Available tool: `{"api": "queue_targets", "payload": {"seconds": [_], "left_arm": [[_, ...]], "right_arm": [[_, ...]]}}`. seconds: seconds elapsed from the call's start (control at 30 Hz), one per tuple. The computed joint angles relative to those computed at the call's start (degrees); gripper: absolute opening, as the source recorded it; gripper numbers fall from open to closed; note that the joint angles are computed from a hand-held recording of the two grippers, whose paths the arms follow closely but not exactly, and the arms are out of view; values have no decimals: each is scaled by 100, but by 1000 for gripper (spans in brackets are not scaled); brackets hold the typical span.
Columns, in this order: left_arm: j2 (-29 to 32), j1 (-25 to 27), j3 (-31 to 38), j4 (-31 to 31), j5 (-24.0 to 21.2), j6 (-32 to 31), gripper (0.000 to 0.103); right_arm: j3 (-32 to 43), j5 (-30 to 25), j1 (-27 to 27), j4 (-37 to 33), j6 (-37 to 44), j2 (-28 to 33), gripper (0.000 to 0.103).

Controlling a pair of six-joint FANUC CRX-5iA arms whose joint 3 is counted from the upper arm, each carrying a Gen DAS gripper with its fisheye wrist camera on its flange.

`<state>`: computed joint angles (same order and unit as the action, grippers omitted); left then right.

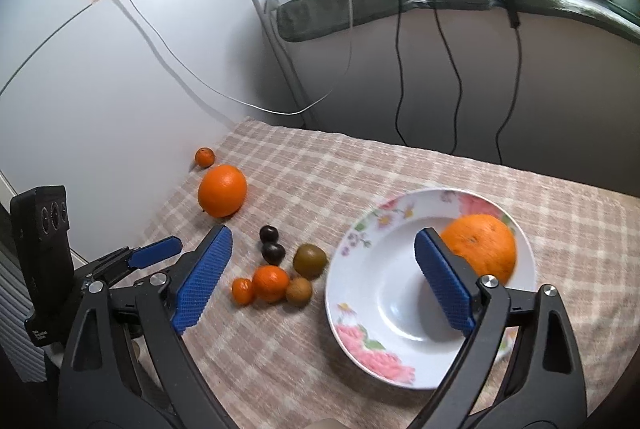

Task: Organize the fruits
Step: 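Move the right tool back toward the second large orange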

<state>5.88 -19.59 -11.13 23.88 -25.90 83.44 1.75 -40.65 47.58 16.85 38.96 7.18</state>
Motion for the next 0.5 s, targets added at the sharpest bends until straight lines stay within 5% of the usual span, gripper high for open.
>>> {"api": "queue_targets", "payload": {"seconds": [0.5], "left_arm": [[204, 527, 284, -827, -241, 691, 81]], "right_arm": [[1927, -753, -139, -1152, 1518, 1397, 95]]}}
